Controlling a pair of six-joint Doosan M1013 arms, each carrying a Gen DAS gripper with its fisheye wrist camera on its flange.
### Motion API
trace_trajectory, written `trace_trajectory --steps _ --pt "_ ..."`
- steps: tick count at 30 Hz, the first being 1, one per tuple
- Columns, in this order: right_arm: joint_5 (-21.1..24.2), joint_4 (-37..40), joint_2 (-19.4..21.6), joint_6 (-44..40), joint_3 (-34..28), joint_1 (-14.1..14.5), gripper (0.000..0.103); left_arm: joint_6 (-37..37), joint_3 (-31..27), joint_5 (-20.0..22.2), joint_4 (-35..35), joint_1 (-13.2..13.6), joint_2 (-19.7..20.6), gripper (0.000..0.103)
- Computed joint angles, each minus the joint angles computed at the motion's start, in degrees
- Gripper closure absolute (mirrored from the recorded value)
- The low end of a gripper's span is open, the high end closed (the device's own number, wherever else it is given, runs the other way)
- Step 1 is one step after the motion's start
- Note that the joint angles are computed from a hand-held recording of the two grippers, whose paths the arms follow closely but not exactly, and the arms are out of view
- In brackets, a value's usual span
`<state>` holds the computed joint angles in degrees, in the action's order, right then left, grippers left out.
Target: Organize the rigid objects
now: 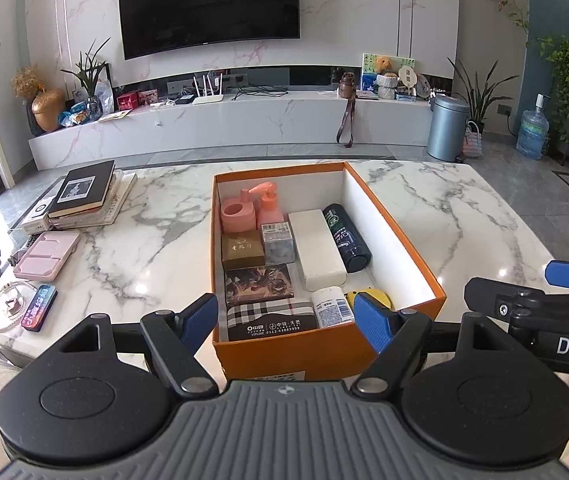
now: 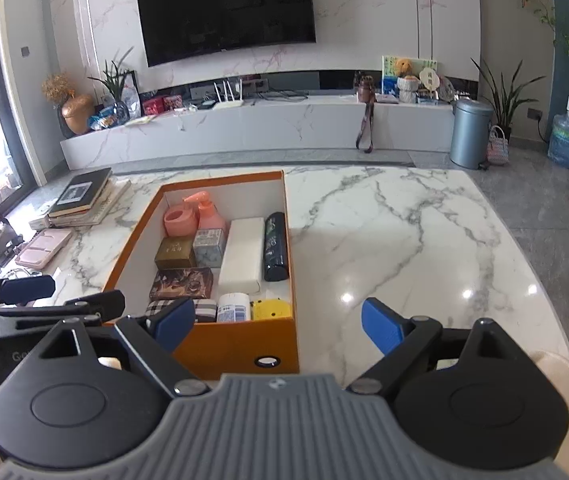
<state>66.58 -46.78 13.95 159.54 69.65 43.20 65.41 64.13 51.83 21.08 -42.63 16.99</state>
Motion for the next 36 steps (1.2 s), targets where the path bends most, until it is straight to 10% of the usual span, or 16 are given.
trace_trajectory --steps 36 --pt "0.87 4.31 0.65 -1.51 -0.57 -0.79 0.003 -1.28 0.54 1.27 -0.37 0.47 -0.17 0.012"
